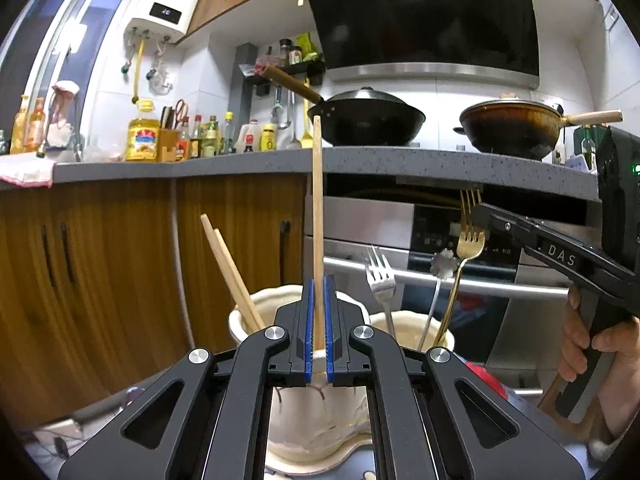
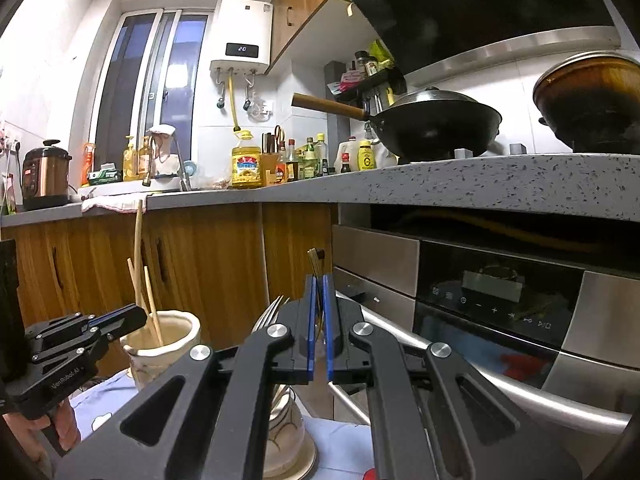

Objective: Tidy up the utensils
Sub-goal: 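Lift the chopstick over the tall cup with the left tool while the right tool carries the fork, then drop the chopstick into the tall cup while the right tool drops the fork into the short cup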

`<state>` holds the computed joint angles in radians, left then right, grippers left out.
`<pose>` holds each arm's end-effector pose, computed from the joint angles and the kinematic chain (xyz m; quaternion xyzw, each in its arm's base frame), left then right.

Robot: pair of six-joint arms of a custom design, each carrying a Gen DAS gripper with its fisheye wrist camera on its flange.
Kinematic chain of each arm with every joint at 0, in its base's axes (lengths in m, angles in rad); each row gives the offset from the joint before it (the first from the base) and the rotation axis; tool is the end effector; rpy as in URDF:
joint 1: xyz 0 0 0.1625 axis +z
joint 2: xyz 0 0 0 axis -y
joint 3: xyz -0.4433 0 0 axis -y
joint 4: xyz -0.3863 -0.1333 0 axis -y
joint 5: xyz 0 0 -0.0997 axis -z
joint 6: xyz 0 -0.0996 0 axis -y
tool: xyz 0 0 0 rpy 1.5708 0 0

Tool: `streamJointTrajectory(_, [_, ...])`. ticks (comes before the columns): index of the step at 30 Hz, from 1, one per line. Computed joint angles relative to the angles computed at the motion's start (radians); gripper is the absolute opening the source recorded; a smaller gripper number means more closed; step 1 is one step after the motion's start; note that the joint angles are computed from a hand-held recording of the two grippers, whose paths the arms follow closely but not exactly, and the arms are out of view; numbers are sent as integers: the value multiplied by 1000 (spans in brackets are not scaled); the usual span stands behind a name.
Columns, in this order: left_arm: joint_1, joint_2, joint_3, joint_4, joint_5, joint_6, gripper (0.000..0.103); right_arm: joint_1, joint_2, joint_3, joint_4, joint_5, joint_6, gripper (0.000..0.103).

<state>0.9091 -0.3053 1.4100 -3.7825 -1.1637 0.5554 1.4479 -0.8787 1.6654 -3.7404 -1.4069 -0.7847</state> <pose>-0.3079 -0.6764 -0.0011 0.3891 0.7443 -0.5232 0.1444 0.0662 -0.6841 0.3099 0.2988 -0.7091 0.5988 0.2219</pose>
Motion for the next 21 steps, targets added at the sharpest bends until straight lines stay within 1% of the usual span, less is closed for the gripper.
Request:
streamJointTrajectory(4, [-1, 9, -11, 29, 18, 19, 5, 3, 3, 1, -1, -8, -11, 4])
streamJointTrajectory(8, [3, -2, -3, 52, 3, -14, 5, 2, 4, 1, 0, -9, -8, 4])
streamJointTrajectory(17, [5, -2, -1, 44, 5, -12, 7, 1, 5, -8, 11, -35, 11, 4])
streamJointTrajectory(19, [6, -4, 0, 48, 1, -21, 9, 0, 6, -13, 15, -40, 16, 4])
streamJointTrajectory(21, [7, -6, 4, 49, -3, -25, 17, -1, 6, -14, 17, -45, 19, 4])
